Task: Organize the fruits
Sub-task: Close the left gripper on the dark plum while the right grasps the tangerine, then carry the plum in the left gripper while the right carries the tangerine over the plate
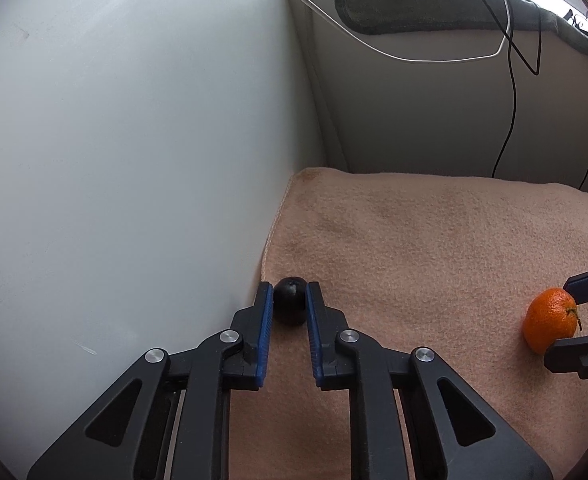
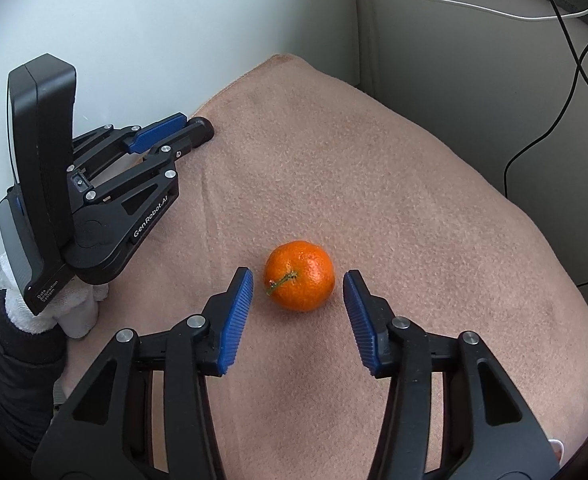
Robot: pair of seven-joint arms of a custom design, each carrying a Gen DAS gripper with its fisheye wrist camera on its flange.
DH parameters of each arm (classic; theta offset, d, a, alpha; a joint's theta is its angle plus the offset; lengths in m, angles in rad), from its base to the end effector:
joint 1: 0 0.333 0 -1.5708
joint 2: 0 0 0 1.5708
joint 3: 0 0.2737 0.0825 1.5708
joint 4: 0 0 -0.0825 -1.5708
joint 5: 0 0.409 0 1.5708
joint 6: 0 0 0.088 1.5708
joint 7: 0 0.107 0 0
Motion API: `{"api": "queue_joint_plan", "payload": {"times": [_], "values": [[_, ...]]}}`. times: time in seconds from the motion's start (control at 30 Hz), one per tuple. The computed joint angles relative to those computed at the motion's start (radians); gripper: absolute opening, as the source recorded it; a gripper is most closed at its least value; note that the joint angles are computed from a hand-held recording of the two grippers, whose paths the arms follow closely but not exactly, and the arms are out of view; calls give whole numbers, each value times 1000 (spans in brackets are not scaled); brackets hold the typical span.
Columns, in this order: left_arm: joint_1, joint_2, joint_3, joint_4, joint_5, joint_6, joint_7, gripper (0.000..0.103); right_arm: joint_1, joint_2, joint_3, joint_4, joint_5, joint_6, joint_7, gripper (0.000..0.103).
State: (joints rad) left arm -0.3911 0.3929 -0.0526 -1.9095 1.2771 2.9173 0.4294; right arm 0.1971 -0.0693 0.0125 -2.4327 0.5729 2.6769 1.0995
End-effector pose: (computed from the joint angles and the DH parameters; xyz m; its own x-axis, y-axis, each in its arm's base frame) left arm 0.5576 -0.3292 0.2745 -0.3640 -0.9048 -0.2211 -0.6116 0.4112 -0.6759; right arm 0.5145 0.0924 0.3003 0.2425 -0.9391 -0.2437 -0.9223 -0.1451 -0.3583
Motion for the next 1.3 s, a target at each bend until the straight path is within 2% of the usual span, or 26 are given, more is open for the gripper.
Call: {"api": "queue_joint_plan", "payload": {"times": [0.03,0.37,0.8,1.0,1.13,1.2,1.3], "values": [[1,-5,0,-6,0,6,-4,15,0,9,-1,6,0,-4,-1,41],[22,-26,7,-37,14,87,-48,14,3,16,4,8,9,18,-9,39],[18,-25,31,-55,-45,160,-20,13,8,-4,1,-15,34,35,-41,38],[4,-29,42,-63,-47,159,1,13,11,-13,1,-27,35,46,-46,38],[15,-57,40,-96,-65,206,-4,12,11,-45,-7,-47,57,48,-60,38],[-14,-81,67,-112,-8,217,-61,12,13,-70,-12,-63,69,49,-66,38],[-15,-109,69,-127,74,241,-147,12,18,-117,-20,-92,82,52,-77,38]]}}
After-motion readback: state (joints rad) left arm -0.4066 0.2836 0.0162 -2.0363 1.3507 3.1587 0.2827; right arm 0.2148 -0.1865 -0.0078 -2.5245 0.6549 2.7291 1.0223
